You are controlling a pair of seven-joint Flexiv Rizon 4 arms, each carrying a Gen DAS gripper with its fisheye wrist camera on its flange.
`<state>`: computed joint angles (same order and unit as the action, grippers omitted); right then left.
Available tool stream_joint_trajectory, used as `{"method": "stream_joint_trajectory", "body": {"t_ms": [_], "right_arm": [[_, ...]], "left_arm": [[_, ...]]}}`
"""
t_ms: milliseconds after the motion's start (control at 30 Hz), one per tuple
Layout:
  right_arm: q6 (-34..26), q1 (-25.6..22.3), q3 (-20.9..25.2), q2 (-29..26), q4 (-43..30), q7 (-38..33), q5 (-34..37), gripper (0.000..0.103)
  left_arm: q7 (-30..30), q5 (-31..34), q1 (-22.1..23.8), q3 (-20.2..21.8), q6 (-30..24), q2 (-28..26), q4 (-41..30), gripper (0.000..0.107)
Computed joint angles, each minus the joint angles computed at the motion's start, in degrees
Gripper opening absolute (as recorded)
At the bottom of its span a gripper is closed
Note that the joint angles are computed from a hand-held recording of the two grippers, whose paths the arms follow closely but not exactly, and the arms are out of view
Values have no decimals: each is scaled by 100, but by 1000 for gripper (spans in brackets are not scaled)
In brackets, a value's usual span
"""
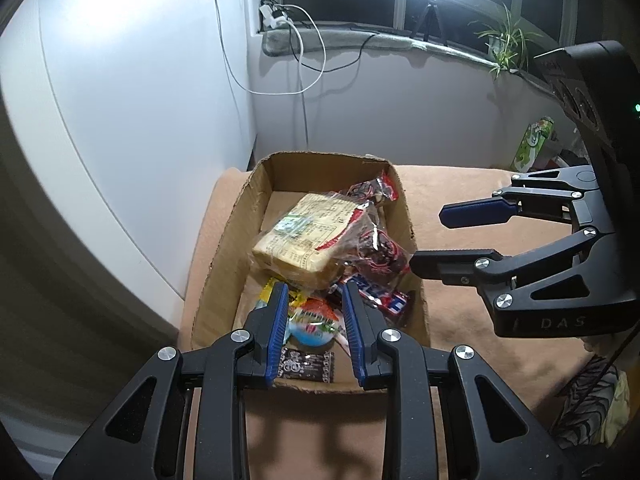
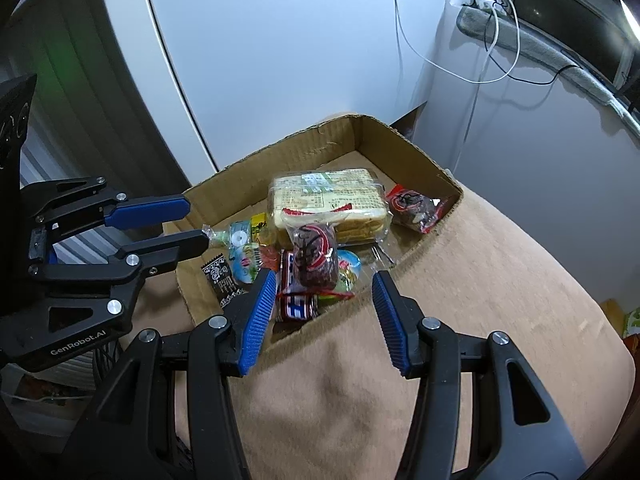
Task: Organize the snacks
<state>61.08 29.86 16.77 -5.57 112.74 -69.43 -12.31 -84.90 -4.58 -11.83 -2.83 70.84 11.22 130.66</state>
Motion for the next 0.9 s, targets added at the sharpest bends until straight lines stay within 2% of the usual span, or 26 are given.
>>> {"method": "stream_joint_trajectory", "body": {"t_ms": [133,200,333,367,400,467,567,700,900], "right_arm": [[196,-30,16,207,245,116,-34,58],[363,-41,-4,334,442,357,-303,58],[681,-112,-14,581,806,915,-892,59],[765,-140,-13,633,883,1051,-1018,64],[862,-173,-9,691,970,1210,-1156,77],[1048,-234,0,769,1104,1447,-1366,87],[1131,-311,30,895,1246,1676,-1634,87],[1174,-380,62,999,1351,1839,-1836,87],[1176,-413,99,1064,1435,1911,-1880,87]], "left_arm": [[-210,194,28,-58,77,180,125,29],[-289,171,-7,-50,135,262,218,38],[-530,195,-31,-76,357,455,423,40],[-623,220,-17,-100,410,505,469,42],[-711,262,9,-130,452,539,497,49],[-989,408,109,-222,556,642,576,56],[-1307,646,243,-360,559,784,629,57],[-1670,978,383,-524,519,944,644,67],[-2160,1449,629,-777,232,1168,570,67]]}}
